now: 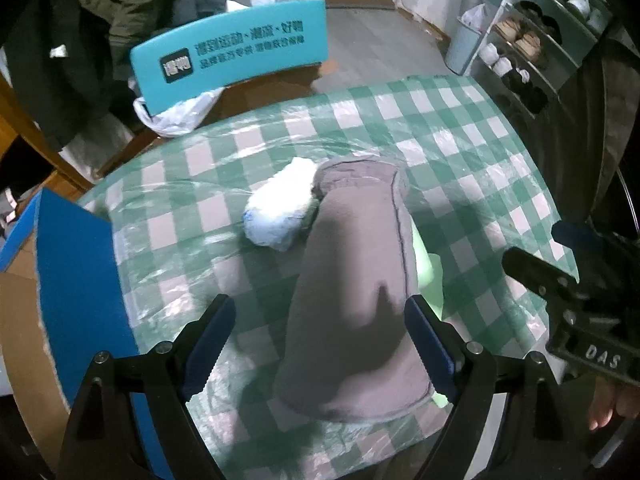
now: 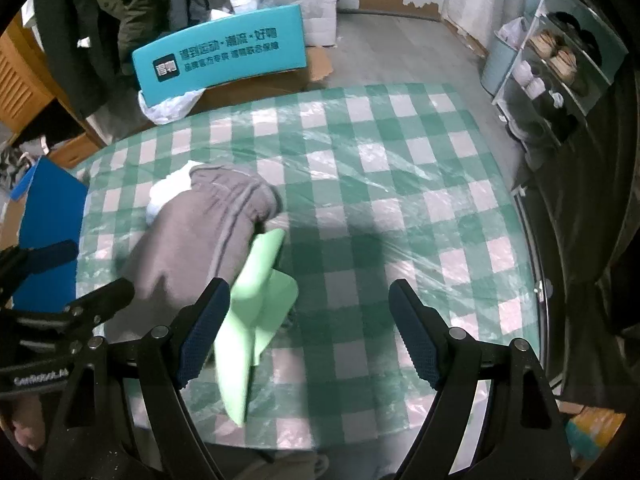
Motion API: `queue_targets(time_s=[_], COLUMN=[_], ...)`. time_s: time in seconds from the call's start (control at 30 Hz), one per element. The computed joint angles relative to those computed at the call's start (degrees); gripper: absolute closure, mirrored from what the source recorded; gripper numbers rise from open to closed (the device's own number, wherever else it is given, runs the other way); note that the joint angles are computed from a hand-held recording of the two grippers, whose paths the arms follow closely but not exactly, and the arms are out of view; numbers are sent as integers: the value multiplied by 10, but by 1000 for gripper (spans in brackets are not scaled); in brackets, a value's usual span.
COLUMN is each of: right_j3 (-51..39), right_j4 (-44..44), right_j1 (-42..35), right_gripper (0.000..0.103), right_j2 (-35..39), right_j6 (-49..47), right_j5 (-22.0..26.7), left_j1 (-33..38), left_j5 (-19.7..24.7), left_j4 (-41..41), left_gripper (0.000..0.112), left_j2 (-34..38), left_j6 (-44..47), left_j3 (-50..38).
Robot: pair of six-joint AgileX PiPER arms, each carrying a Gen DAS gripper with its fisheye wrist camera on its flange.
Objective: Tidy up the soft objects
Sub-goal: 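Move both tools back over the grey fabric pad on the table, then grasp the grey fabric pad with the left gripper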
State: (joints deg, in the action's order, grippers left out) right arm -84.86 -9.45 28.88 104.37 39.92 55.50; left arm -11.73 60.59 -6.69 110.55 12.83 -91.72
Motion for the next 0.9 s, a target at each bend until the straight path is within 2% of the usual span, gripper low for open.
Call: queue_targets(time_s=[0.17,0.4,0.6,0.7,0.8,0.83,0.9], right_j3=[13,18,24,24,23,23,21], right_j4=[5,19,27,29,30,29,29], right_j1=[-10,-23,-30,-31,-32,-32,-33], right_gripper=[22,22,22,22,22,22,22], right_j2=[-1,6,13,19,22,23,25], right_j6=[-10,-30,-36,-38,-39,-39,-37], right_j5=[-5,-13,-16,-14,-13,-13,-11], left_j1=[-4,-21,-31,-32,-32,-33,-29], left_j5=[28,45,44,25,13,12,10], left_j4=[-12,-1,2,-1,1,8,-1], left_gripper=[25,24,24,26,48,58,66], left_j2=[36,79,97,93,89,91,91], left_j6=[-14,-31,-30,-27,-31,-35,-26], left_j3=[-38,-77,-86,-73,-65,-68,-66])
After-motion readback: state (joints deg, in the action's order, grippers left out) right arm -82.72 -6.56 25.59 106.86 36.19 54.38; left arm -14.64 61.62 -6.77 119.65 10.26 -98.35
